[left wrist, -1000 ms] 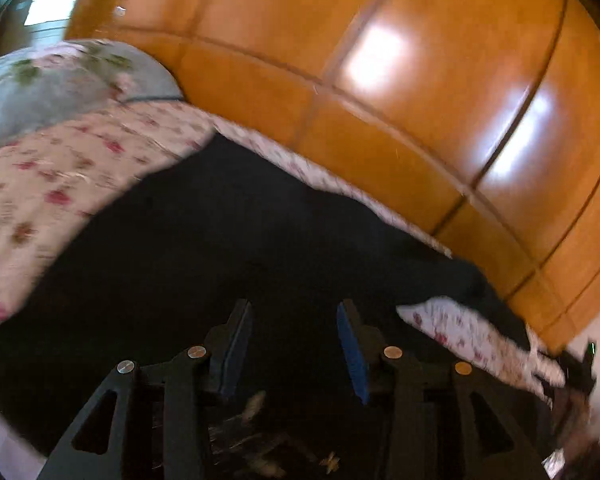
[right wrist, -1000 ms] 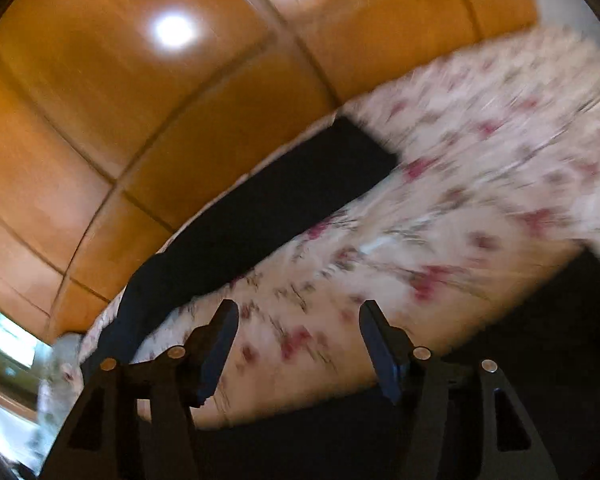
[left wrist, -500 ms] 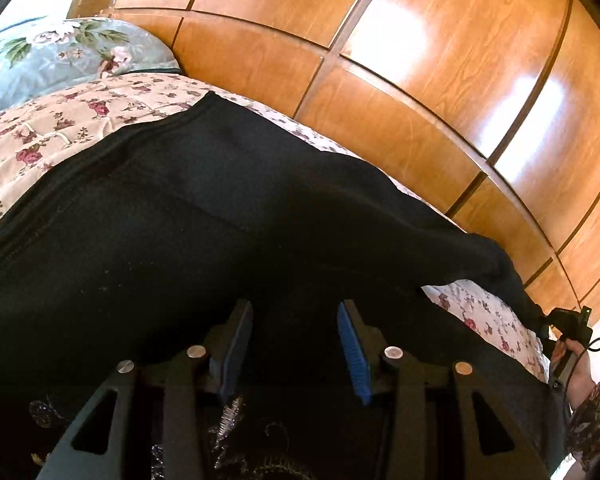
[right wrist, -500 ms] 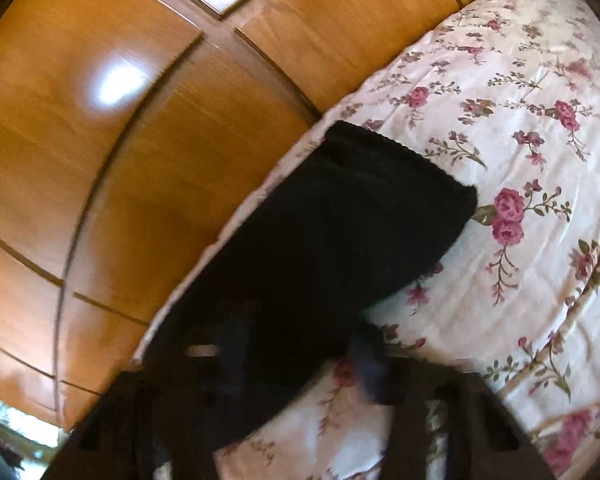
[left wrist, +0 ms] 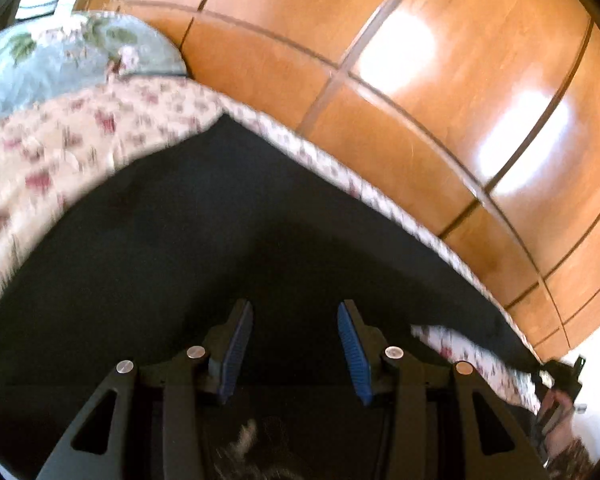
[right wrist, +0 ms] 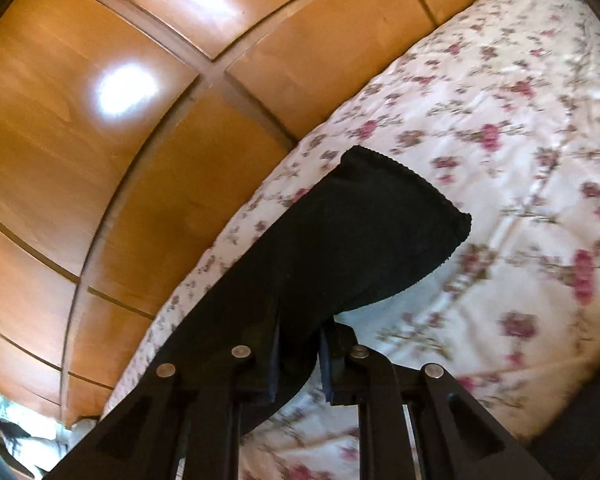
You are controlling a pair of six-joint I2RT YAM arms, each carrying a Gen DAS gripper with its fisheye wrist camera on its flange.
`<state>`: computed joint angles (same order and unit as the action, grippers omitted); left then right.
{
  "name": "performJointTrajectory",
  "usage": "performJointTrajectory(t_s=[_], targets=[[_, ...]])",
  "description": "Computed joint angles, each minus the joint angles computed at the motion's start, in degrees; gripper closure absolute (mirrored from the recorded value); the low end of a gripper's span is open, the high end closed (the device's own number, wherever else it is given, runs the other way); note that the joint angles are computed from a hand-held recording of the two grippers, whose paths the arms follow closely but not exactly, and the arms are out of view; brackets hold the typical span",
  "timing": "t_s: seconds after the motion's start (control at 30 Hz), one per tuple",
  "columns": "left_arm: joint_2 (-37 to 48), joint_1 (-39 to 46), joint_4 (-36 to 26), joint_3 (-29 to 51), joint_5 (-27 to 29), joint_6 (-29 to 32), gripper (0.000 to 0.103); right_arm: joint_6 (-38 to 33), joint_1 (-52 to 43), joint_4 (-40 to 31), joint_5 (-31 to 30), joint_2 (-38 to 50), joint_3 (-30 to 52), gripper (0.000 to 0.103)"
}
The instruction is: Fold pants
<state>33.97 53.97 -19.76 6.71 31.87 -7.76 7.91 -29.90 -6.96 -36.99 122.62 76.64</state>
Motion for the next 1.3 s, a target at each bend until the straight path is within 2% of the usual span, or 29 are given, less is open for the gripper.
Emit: performJointTrajectory(t_s=[0.1, 0.13, 0.2, 0.33, 0.37, 0.5, 0.63, 0.7, 0.77, 0.87, 0.97, 1.03, 1.07, 1.17, 1.3], targets=[[8.75, -1.05, 5.59, 4.75, -3.88, 1.54, 0.058, -3.01, 1.38, -1.74, 4.06, 1.5, 0.99, 0.083], [12.88, -2.44, 8.14, 6.86, -6.49, 1.86, 0.056, -3.53, 1.62, -2.31, 5.55, 2.28, 1.8, 0.077], [21.92, -4.23, 13.13, 11.34, -10.46, 2.46, 0.05, -3.63, 1.25, 0.3, 6.94, -0.07, -1.96, 0.072], [40.1, -5.47, 20.05, 21.21, -12.45, 2.09, 0.043, -5.03, 1.23, 9.51, 8.21, -8.37, -13.94, 0.053], [46.4, -5.38, 21.04, 25.43, -12.9, 0.9, 0.043, -6.11, 1.65, 11.93, 7.54, -9.62, -16.29, 0.053], [62.64, -5.36, 23.77, 37.46, -15.74, -5.37, 0.041, -12.68, 3.69, 18.59, 8.17, -11.67, -22.96, 0.052], [73.21, -5.37, 25.13, 47.44, -17.07, -8.94, 0.039, -13.81, 4.16, 17.0, 8.29, -9.66, -21.91, 0.052], [76.6, -5.72, 26.58, 50.5, -18.38, -8.98, 0.036, -12.75, 3.61, 15.71, 7.19, -8.15, -20.49, 0.052], [80.23, -6.37, 25.21, 54.19, -18.26, -6.4, 0.036, -12.51, 3.17, 15.31, 6.03, -7.25, -19.69, 0.052], [85.09, -7.18, 21.33, 58.49, -16.49, -2.72, 0.042, -12.34, 2.75, 15.49, 5.16, -6.84, -19.5, 0.052], [84.38, -8.77, 27.01, 54.47, -21.18, -2.51, 0.056, -12.14, 2.33, 16.02, 4.62, -6.77, -19.83, 0.052], [83.85, -8.65, 26.83, 54.03, -21.5, -2.91, 0.081, -11.79, 2.52, 16.3, 4.59, -6.63, -19.73, 0.052], [83.68, -8.11, 26.53, 54.02, -19.8, -2.98, 0.085, -11.73, 2.49, 16.25, 4.47, -6.62, -19.69, 0.052], [80.37, -7.87, 27.95, 50.52, -19.08, -2.45, 0.091, -11.63, 2.41, 16.48, 4.26, -6.49, -19.76, 0.052], [71.07, -7.48, 34.18, 40.28, -18.21, -3.77, 0.092, -11.66, 2.42, 16.4, 4.33, -6.57, -19.74, 0.052]])
